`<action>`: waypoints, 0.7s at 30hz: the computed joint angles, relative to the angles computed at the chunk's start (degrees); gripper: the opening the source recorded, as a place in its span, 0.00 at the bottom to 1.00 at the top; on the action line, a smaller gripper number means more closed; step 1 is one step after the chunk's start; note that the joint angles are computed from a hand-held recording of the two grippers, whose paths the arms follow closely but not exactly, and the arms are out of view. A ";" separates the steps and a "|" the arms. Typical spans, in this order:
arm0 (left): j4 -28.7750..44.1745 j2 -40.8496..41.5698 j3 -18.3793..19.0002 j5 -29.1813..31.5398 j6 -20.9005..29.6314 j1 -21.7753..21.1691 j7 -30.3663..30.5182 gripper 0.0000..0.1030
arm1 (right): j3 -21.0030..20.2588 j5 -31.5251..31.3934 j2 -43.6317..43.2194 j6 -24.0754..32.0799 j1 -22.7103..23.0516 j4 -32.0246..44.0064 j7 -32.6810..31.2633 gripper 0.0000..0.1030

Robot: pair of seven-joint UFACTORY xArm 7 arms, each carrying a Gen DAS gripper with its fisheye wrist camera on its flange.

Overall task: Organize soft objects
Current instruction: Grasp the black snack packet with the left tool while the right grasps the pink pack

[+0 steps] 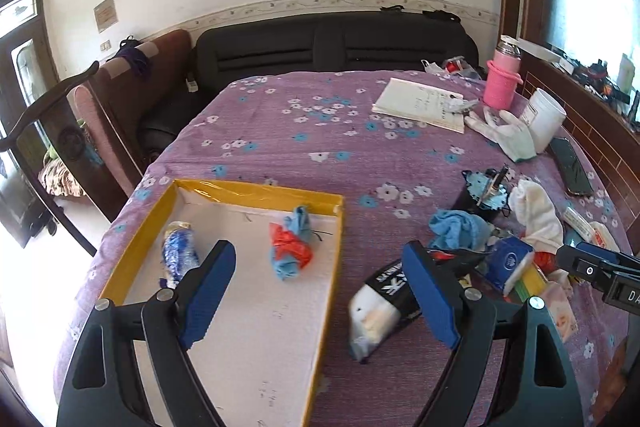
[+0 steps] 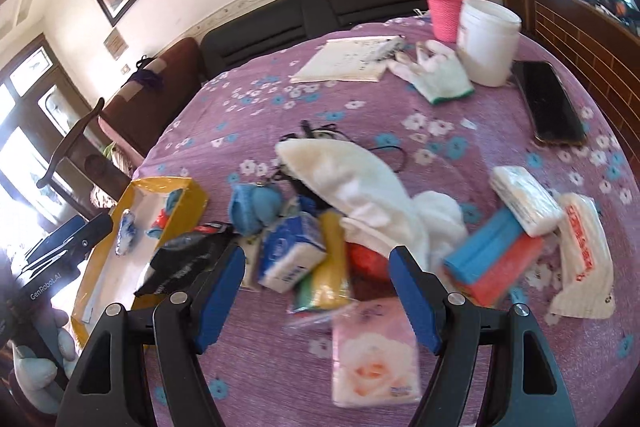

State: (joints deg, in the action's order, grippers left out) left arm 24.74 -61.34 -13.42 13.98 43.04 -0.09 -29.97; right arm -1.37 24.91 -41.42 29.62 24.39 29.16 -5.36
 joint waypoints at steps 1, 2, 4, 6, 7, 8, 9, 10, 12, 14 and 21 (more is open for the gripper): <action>0.19 0.46 -0.35 -0.05 0.02 -0.08 -0.15 0.82 | -0.30 0.01 -0.20 -0.02 -0.11 -0.21 -0.14 0.76; 0.29 0.75 -0.55 -0.04 0.06 -0.14 -0.27 0.82 | -0.61 0.07 -0.45 -0.06 -0.22 -0.47 -0.30 0.76; 0.54 1.50 -1.01 0.01 0.07 -0.22 -0.71 0.82 | -0.98 0.10 -0.96 -0.13 -0.50 -1.04 -0.47 0.76; 0.64 2.00 -1.14 0.03 0.13 -0.42 -1.04 0.82 | -1.38 0.06 -1.17 -0.34 -0.80 -1.47 -0.80 0.76; 0.64 2.16 -1.02 0.08 0.14 -0.50 -1.09 0.82 | -1.50 0.03 -1.33 -0.42 -0.97 -1.69 -0.90 0.76; 0.69 2.56 -0.94 0.04 0.01 -0.56 -1.24 0.82 | -1.68 0.02 -1.56 -0.53 -1.15 -1.99 -1.04 0.76; 0.74 3.05 -0.72 -0.05 -0.22 -0.62 -1.32 0.82 | -1.77 -0.04 -1.79 -0.65 -1.35 -2.30 -1.10 0.76; 0.84 3.72 -0.33 -0.19 -0.66 -0.68 -1.31 0.83 | -1.85 -0.14 -2.02 -0.68 -1.58 -2.56 -1.13 0.76; 1.25 5.36 0.56 -0.58 -1.77 -0.64 -1.30 0.83 | -2.50 -0.31 -2.58 -0.56 -2.16 -3.18 -1.41 0.76; 2.44 8.34 1.80 -1.22 -3.67 -0.50 -0.97 0.83 | -3.01 -0.30 -3.19 -0.25 -2.74 -3.70 -1.45 0.76; 8.20 21.43 4.12 -4.41 -8.20 -3.77 3.61 0.82 | -4.41 -0.42 -5.61 0.97 -4.73 -5.16 -1.84 0.76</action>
State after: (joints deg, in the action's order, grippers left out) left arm 32.94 -39.91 -9.30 9.57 34.83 -3.86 -26.35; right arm -5.79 24.49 -47.03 30.59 19.66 24.00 -7.21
